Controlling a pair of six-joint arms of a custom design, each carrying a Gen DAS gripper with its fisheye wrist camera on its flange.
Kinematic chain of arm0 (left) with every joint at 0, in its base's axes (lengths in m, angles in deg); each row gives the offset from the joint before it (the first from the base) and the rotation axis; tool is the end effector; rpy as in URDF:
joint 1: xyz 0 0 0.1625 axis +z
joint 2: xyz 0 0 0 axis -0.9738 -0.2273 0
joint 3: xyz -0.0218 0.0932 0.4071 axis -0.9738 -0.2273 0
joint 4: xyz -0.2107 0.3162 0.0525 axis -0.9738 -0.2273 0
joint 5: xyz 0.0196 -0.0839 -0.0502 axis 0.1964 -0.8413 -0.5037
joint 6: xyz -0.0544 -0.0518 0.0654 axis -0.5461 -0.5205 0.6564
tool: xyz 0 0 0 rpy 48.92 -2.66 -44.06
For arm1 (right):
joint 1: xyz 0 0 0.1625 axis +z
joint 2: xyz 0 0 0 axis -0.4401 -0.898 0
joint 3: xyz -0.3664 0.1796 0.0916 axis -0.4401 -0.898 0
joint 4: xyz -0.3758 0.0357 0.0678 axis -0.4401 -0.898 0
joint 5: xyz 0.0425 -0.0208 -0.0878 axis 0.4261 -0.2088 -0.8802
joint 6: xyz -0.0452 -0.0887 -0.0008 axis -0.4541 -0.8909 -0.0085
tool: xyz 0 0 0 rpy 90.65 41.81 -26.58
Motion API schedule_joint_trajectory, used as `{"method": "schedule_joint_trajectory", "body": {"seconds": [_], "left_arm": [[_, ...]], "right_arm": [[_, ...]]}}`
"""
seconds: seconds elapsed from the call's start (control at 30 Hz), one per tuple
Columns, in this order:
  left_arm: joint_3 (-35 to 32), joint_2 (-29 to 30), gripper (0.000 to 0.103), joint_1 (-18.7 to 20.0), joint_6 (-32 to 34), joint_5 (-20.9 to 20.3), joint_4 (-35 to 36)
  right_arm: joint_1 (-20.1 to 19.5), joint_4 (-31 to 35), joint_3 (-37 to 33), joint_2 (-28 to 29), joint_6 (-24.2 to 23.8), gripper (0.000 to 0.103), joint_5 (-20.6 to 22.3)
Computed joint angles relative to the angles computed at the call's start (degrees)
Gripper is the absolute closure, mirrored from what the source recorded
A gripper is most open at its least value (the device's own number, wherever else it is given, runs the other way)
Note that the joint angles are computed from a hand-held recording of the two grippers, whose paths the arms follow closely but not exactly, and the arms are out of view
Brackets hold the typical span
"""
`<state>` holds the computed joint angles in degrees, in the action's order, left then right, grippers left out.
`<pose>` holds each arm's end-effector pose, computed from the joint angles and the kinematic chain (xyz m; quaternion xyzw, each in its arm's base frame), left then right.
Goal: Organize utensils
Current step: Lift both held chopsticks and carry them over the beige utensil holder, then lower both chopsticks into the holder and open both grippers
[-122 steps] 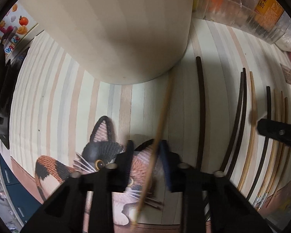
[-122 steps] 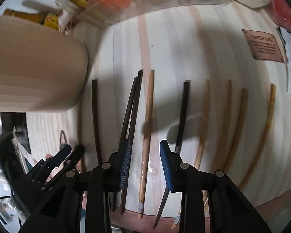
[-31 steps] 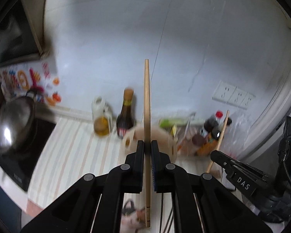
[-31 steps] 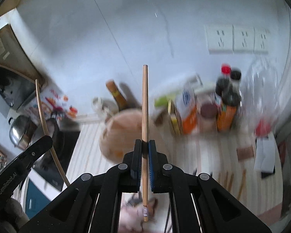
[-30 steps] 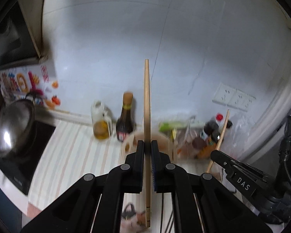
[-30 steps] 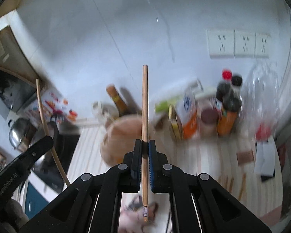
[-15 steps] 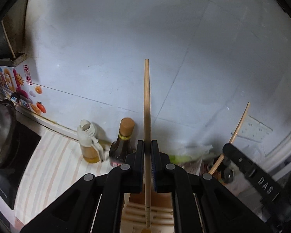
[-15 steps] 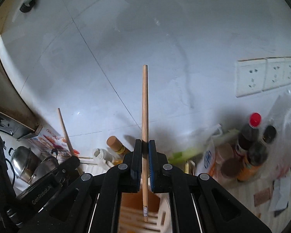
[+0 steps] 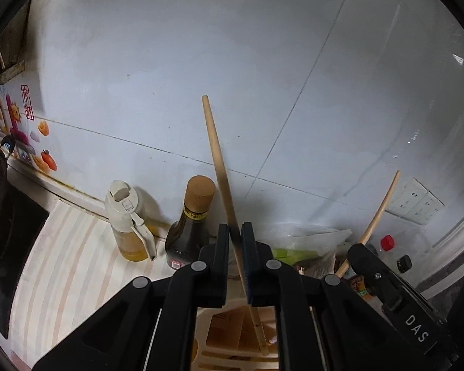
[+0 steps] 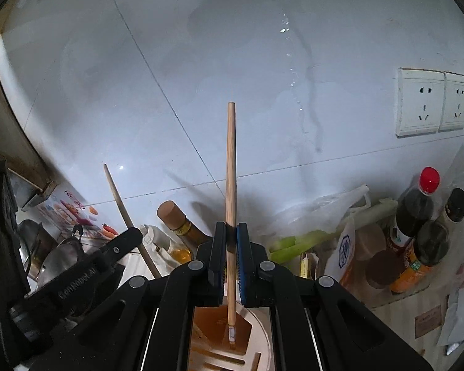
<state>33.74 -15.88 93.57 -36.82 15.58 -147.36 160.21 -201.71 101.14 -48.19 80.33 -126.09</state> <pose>-0.3303 -0.3247 0.4345 0.0211 0.8723 -0.4179 0.2528 0.4707 -0.3764 0.2670 0.1927 -0.9032 0.3553 0.1444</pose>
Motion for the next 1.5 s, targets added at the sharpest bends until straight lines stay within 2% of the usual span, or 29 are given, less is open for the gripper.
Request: {"method": "schedule_joint_trajectory", "body": {"seconds": [0.17,0.3,0.6,0.77,0.87,1.1,1.23,1.33,1.5], "left_arm": [[-1.30,0.67,0.098,-1.62,-1.25,0.13,3.30],[-0.80,0.77,0.099,-3.19,-3.67,1.81,5.67],[3.02,0.27,0.099,-0.13,4.42,3.38,-7.21],[4.38,1.38,0.099,1.84,9.26,4.04,-13.60],[5.38,1.91,0.099,3.13,12.69,2.93,-17.99],[5.75,3.33,0.099,4.24,14.86,2.21,-21.42],[5.07,3.73,0.099,4.04,15.40,3.18,-21.76],[4.82,4.45,0.099,3.78,16.88,4.04,-21.47],[5.36,4.43,0.099,3.44,16.23,2.84,-19.26]], "right_arm": [[0.11,-0.54,2.12,-2.49,-0.32,0.096,1.00],[0.73,-5.48,4.14,-3.16,-2.79,0.096,0.37],[0.39,-12.76,4.52,-0.32,-7.35,0.096,-0.42],[-0.45,-13.29,4.25,0.46,-7.83,0.096,0.13],[-0.78,-13.39,4.28,0.55,-8.29,0.096,0.73],[-1.04,-14.85,4.55,0.23,-8.72,0.096,0.91],[-0.94,-14.76,4.32,-0.21,-8.41,0.096,1.04],[-1.11,-15.31,4.43,-0.27,-8.82,0.096,1.39],[-1.12,-15.34,5.60,-0.79,-9.32,0.096,1.84]]}}
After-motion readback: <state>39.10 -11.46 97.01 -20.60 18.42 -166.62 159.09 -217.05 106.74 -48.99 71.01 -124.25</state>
